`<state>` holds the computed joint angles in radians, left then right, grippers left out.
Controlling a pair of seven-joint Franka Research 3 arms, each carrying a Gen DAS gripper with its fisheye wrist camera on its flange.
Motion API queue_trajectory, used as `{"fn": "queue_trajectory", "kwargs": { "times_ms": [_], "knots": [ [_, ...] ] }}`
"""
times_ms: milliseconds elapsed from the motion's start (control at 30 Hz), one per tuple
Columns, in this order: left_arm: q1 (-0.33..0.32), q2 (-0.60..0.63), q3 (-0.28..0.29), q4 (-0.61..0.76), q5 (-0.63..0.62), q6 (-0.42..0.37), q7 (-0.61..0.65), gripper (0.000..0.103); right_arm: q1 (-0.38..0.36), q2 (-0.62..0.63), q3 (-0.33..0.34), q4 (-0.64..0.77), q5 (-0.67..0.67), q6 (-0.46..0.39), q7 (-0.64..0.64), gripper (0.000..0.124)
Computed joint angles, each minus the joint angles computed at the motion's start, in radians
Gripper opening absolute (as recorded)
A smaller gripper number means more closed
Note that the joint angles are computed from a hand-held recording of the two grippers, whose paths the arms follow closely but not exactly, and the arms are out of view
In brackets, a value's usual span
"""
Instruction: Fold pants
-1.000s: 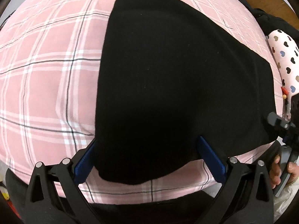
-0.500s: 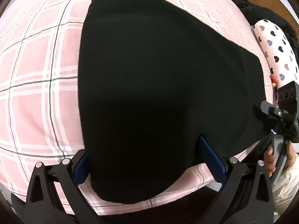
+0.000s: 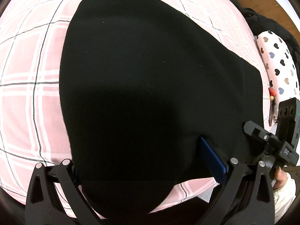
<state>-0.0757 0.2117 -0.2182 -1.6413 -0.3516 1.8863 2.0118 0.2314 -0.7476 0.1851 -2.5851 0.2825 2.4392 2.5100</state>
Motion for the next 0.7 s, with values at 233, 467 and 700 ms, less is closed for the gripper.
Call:
{"fn": "queue_trajectory", "kwargs": {
  "times_ms": [233,467,700],
  "knots": [
    [-0.004,-0.043,0.003,-0.065,-0.010,0.056,-0.012,0.098,-0.028,0.001,0.015,0.018,-0.015,-0.039,0.065,0.097],
    [0.028,-0.030,0.014,-0.008,-0.090,-0.058,0.005,0.054,-0.012,0.032,-0.004,0.076,-0.018,-0.063,0.048,0.044],
    [0.056,0.019,0.019,0.028,-0.166,-0.136,-0.016,0.072,0.043,-0.002,-0.066,-0.028,0.121,0.067,0.007,0.060]
  ]
}}
